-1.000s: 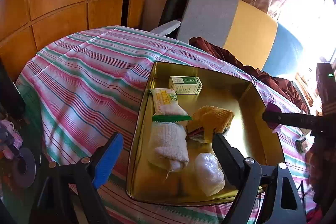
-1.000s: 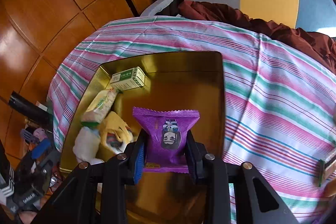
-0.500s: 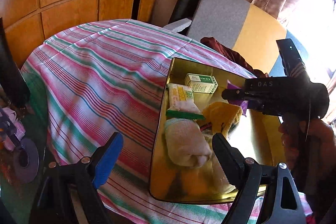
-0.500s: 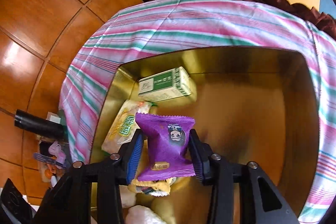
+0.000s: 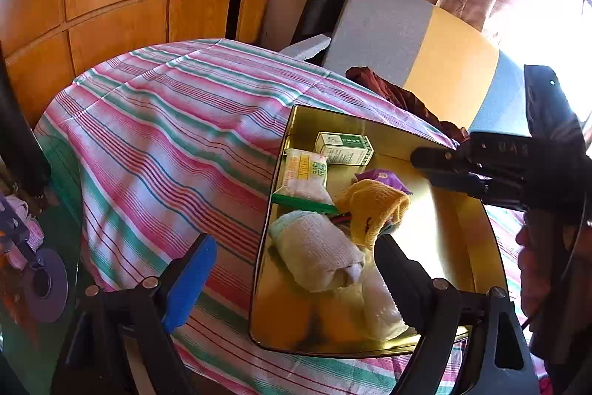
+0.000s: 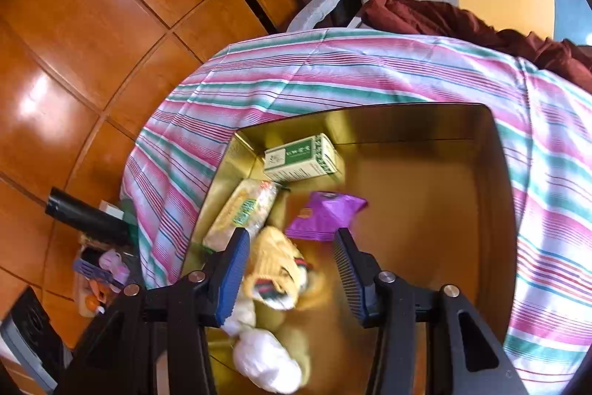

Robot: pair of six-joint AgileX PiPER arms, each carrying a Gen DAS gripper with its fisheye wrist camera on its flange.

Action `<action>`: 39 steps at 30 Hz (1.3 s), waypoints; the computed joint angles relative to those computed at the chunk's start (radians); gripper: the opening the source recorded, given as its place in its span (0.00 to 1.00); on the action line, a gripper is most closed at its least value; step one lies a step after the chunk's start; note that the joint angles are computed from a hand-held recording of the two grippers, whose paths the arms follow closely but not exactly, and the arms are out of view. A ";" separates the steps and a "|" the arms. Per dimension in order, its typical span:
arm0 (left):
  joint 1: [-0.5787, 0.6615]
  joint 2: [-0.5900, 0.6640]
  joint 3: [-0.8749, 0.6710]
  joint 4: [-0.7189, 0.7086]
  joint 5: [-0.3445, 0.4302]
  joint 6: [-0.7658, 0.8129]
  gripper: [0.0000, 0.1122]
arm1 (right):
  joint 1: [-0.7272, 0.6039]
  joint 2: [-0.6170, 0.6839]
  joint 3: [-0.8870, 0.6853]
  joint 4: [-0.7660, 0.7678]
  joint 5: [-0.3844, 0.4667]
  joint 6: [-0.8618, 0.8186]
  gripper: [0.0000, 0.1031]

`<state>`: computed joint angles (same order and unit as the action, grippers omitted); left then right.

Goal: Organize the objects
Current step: 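Move both tools back from the tray to the pile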

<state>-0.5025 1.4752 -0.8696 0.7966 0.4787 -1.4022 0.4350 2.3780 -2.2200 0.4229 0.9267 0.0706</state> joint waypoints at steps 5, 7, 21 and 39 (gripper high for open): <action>-0.031 0.005 -0.019 0.004 0.025 0.001 0.79 | 0.006 -0.136 0.250 -0.039 -0.119 -0.037 0.46; -0.043 0.008 -0.028 0.005 0.034 0.004 0.79 | 0.002 -0.186 0.348 -0.042 -0.169 -0.059 0.46; -0.135 0.061 -0.122 -0.028 0.066 0.088 0.79 | -0.166 -0.532 0.926 0.021 -0.372 -0.197 0.46; -0.316 0.346 -0.536 -0.283 0.077 0.513 0.79 | -0.910 -0.830 1.262 0.025 -0.383 -0.227 0.46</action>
